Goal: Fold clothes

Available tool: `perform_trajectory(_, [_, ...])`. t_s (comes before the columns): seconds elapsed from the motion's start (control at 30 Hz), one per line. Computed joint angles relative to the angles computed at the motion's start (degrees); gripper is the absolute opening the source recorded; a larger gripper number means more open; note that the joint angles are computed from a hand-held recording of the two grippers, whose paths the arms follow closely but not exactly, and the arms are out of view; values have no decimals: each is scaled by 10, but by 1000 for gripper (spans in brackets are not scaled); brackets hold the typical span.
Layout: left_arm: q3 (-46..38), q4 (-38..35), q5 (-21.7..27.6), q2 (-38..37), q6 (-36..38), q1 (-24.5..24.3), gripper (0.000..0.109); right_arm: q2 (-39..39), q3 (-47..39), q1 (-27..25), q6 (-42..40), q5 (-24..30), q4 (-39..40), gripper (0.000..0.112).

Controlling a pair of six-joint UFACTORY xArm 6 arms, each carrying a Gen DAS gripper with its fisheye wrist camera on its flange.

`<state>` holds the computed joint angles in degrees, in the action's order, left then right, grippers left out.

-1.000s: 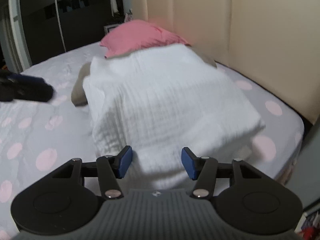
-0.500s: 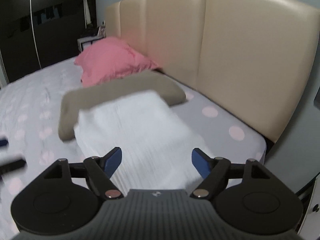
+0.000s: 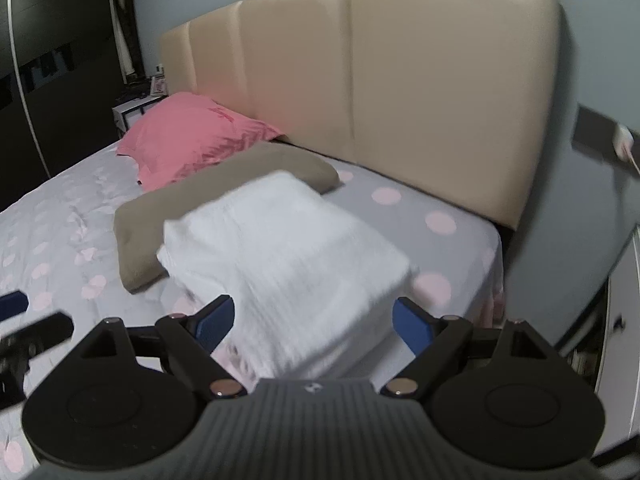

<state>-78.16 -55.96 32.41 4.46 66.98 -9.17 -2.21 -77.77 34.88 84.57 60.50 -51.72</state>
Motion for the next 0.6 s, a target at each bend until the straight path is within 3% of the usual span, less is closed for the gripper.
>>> perform_trajectory(0.1, [14,5,-18,0,-5,-10,76,-1,18,15,24,10,-11,88])
perform_trajectory(0.37, [22,7,-11,3,-14,-21,76,3,33,32,51,38,-46,88])
perform_trajectory(0.6, [18,26,-11,8,-30,-30,76,-10,52,27,65,25,-40,88])
